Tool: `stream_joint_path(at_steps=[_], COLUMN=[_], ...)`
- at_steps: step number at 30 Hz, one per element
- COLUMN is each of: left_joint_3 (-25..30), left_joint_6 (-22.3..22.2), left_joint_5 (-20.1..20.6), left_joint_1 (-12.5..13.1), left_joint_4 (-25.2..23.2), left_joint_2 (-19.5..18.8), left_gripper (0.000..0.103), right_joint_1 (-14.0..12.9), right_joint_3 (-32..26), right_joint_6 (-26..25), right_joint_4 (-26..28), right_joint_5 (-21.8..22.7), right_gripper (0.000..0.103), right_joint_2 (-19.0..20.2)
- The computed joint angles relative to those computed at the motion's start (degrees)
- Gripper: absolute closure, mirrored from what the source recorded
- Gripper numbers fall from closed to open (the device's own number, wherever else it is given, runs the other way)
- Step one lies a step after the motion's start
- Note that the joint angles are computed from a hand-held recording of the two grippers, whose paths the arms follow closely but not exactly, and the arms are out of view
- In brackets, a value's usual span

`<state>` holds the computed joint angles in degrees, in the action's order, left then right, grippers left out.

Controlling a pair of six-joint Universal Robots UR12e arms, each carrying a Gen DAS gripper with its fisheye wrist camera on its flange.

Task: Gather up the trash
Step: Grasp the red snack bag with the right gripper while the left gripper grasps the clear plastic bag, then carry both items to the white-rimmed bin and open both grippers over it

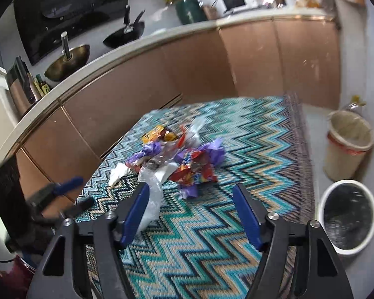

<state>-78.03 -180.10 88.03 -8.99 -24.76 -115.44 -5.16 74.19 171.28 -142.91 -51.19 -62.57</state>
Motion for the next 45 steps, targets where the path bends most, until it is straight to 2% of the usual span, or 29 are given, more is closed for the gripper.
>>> stream_joint_path(at_steps=[4,9,11,13,15,17,19,21,25,31,35,41,45], left_joint_3=[1.4,3.4,4.1,4.7,5.2,5.1,5.0,4.8,4.0,1.7,2.2,8.1,15.2], left_joint_6=[1.7,3.7,3.7,2.9,2.2,1.9,1.0,0.1,-0.5,-1.6,-1.0,1.4,4.5], left_joint_5=[-2.0,-1.4,-1.2,-1.7,-2.9,-2.5,-2.4,-2.2,0.1,0.6,0.0,-4.1,-7.5], left_joint_1=[0.2,0.1,0.1,0.2,0.5,0.4,0.4,0.3,-0.2,-0.5,-0.9,-2.0,-3.5], left_joint_4=[-3.1,-6.7,-8.3,-10.2,-11.6,-11.1,-10.9,-10.3,-8.9,-6.1,-3.8,-5.6,-8.6], left_joint_2=[-1.6,-3.5,-4.1,-4.4,-4.7,-4.8,-4.7,-4.6,-3.9,-1.7,-1.0,-3.1,-7.0], left_gripper=[0.032,0.034,0.042,0.065,0.076,0.077,0.084,0.088,0.092,0.095,0.095,0.095,0.095], right_joint_1=[0.9,2.0,2.4,2.7,2.9,2.9,2.9,2.9,2.7,1.9,0.7,-2.1,-4.0], right_joint_3=[-5.2,-11.3,-13.2,-14.4,-15.9,-16.5,-16.7,-17.2,-16.2,-12.8,-9.6,-5.3,-2.8], right_joint_6=[-1.2,-1.4,-1.3,-1.2,-1.0,-0.6,-1.2,-1.4,-1.0,-1.0,1.1,6.1,8.7], right_joint_4=[4.8,9.8,11.3,12.4,14.2,14.5,14.3,15.0,12.9,8.9,3.7,-4.3,-8.8], right_joint_5=[1.4,1.4,0.1,-1.0,-1.4,-1.3,-1.3,-0.6,-0.1,1.9,3.9,4.2,-0.4], right_gripper=[0.038,0.046,0.048,0.055,0.068,0.072,0.079,0.089,0.095,0.1,0.102,0.102,0.102], right_joint_2=[3.6,8.0,9.2,10.0,11.1,11.6,11.8,12.2,11.8,9.4,7.0,3.9,2.2])
